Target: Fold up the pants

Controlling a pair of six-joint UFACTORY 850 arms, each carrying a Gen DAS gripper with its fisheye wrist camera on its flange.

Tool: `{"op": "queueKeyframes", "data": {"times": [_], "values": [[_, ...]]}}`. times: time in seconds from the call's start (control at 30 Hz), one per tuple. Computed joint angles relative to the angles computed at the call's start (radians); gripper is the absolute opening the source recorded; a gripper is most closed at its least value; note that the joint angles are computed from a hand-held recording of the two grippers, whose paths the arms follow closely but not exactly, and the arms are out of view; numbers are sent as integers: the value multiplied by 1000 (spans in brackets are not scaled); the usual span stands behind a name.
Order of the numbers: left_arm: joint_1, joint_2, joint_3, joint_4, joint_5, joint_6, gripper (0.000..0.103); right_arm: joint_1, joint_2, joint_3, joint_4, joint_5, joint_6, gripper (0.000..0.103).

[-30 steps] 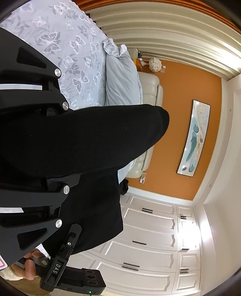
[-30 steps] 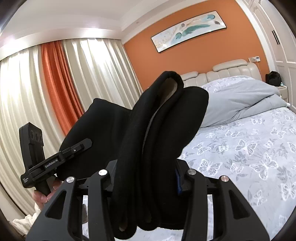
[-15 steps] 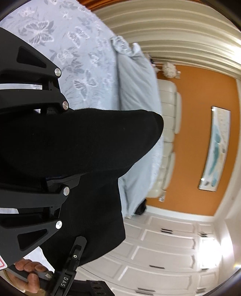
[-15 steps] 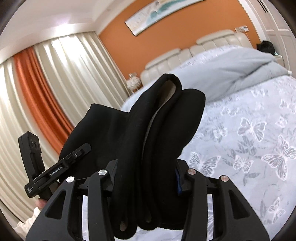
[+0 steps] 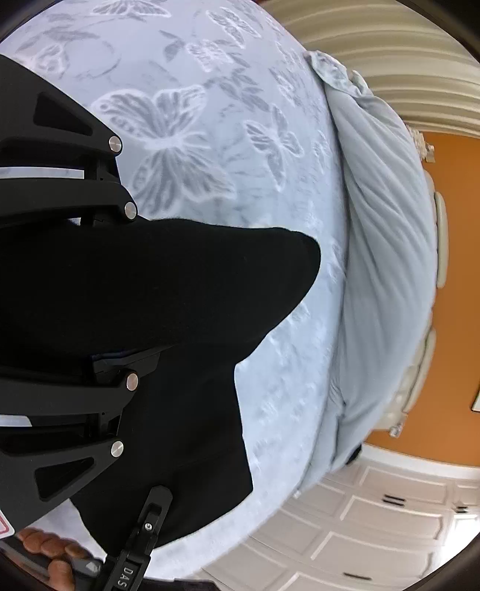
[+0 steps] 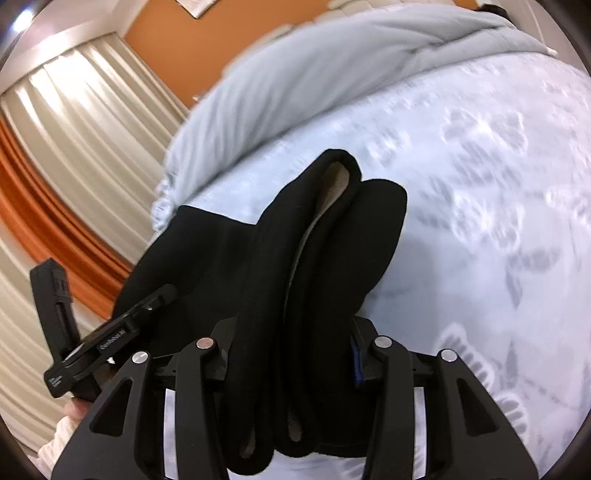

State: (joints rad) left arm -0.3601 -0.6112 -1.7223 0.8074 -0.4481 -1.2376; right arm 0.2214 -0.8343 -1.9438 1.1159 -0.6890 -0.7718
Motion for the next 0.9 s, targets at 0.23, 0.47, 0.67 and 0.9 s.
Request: {"op": "queueKeyframes", "data": {"times": [0.23, 0.47, 0.67, 0.9], "values": [[-1, 9, 59, 188, 44, -158, 42, -14, -7, 35, 100, -2, -71, 46], [-6, 37, 82, 317, 59, -297, 41, -12, 36, 49, 176, 16, -181, 44], [18, 12, 57, 65, 52, -83, 49, -36, -36, -48, -37, -18, 127, 61], [-24, 196, 206, 597, -17, -651, 70, -13, 136, 73, 103, 125, -177, 50]]}}
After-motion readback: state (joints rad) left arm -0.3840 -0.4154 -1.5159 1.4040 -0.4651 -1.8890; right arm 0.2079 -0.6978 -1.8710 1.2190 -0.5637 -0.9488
